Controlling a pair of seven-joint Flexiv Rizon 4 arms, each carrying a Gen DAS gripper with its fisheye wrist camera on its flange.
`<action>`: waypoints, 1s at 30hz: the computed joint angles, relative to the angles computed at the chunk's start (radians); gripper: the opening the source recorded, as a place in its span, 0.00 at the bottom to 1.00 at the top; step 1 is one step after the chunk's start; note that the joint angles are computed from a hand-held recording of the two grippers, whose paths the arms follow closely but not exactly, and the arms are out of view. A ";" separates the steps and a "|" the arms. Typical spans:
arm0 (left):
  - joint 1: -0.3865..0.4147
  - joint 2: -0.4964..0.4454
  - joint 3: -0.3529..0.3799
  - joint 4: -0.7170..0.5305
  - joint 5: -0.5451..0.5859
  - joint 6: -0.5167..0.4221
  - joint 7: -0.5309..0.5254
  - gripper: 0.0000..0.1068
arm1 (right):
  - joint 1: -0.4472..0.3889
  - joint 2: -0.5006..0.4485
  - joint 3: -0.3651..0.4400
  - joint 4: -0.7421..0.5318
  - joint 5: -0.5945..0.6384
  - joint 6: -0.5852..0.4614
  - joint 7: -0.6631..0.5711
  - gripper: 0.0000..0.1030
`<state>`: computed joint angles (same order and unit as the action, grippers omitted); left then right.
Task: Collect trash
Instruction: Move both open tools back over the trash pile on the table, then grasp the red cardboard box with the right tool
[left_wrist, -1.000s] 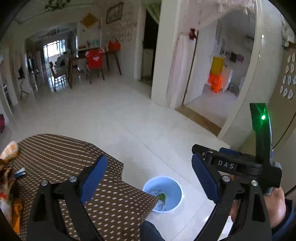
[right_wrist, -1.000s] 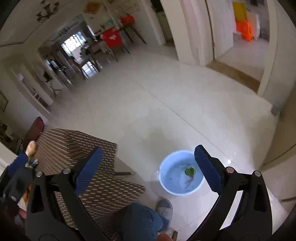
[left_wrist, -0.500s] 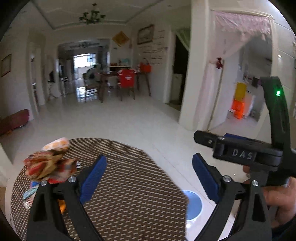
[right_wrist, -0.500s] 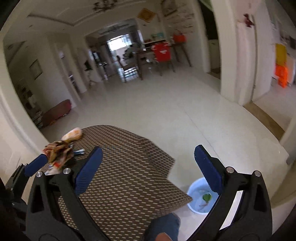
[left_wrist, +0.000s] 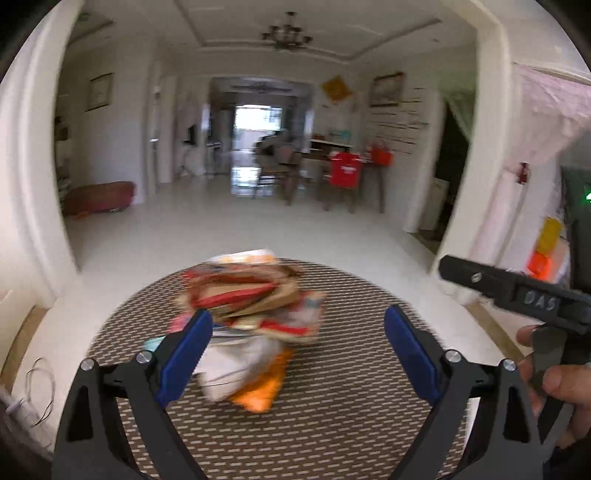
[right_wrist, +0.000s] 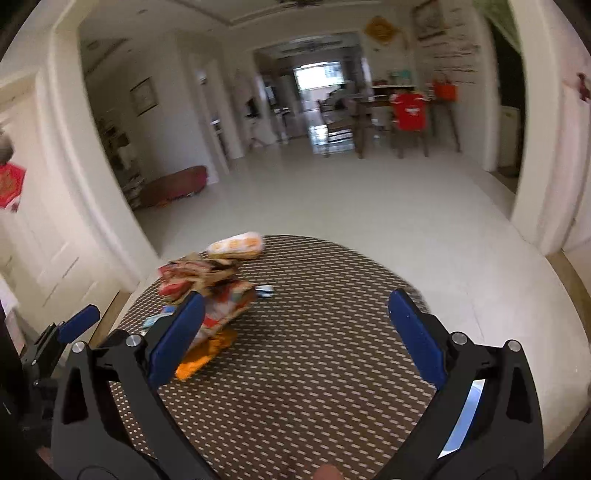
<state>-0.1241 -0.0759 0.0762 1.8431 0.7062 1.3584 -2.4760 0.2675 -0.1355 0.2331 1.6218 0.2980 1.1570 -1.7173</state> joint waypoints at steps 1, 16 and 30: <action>0.008 0.014 0.014 0.014 0.007 -0.009 -0.007 0.86 | 0.009 -0.012 0.007 -0.016 -0.003 -0.009 -0.011 0.94; 0.199 0.110 0.014 0.175 0.003 -0.036 -0.012 0.86 | 0.176 -0.408 0.041 -0.489 -0.182 -0.378 -0.150 0.79; 0.204 -0.019 0.036 0.179 -0.189 0.027 0.300 0.86 | 0.034 -0.329 0.076 -0.404 0.034 -0.402 -0.179 0.26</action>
